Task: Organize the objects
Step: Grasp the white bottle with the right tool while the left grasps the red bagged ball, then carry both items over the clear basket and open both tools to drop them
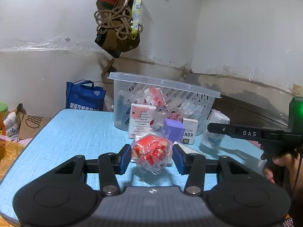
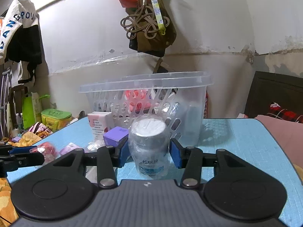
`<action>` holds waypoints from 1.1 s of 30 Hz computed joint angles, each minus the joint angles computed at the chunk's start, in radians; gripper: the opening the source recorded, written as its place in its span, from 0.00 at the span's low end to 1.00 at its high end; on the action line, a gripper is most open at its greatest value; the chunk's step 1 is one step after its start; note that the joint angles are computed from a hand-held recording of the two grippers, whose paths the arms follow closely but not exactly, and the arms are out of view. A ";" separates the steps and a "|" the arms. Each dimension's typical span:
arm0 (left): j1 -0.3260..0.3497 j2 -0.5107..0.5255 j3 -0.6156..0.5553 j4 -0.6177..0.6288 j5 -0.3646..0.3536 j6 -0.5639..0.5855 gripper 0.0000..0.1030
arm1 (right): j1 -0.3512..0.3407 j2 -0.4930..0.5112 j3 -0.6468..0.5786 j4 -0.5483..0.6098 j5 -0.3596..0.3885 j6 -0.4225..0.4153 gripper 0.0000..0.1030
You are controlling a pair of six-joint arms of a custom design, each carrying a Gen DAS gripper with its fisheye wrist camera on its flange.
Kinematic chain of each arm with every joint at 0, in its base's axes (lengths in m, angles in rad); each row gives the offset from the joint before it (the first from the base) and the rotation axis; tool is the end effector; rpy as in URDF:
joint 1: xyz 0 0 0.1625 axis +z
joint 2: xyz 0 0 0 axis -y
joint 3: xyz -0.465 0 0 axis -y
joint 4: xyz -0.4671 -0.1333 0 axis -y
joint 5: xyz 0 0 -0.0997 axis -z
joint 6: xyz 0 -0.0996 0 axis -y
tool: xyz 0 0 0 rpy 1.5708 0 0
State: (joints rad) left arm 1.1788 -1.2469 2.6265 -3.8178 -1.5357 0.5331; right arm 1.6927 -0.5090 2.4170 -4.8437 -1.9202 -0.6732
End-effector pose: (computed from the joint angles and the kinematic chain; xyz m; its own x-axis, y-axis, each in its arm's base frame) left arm -0.0177 -0.4008 0.1564 -0.6786 0.6113 -0.4071 0.6874 0.3333 -0.6453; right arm 0.1427 -0.3487 0.0268 -0.7455 0.0442 0.6650 -0.6263 0.2948 -0.7217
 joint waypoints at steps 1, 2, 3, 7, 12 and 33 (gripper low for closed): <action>-0.001 0.000 0.001 -0.001 0.000 0.000 0.50 | 0.003 -0.001 -0.001 0.003 -0.003 -0.002 0.48; 0.000 -0.001 0.000 0.002 -0.002 0.000 0.50 | 0.006 0.000 0.000 -0.002 -0.004 -0.003 0.48; 0.002 -0.001 0.001 0.001 -0.005 0.002 0.50 | 0.011 0.002 0.000 -0.008 -0.007 -0.007 0.48; 0.004 0.004 0.000 -0.003 -0.009 -0.001 0.50 | 0.025 0.007 0.017 -0.037 -0.003 -0.008 0.48; -0.003 -0.001 0.001 -0.002 -0.017 -0.002 0.50 | 0.042 0.004 0.032 -0.051 -0.016 -0.001 0.48; -0.149 -0.044 -0.238 0.232 -0.033 -0.054 0.49 | 0.164 -0.304 0.012 0.286 -0.008 -0.004 0.48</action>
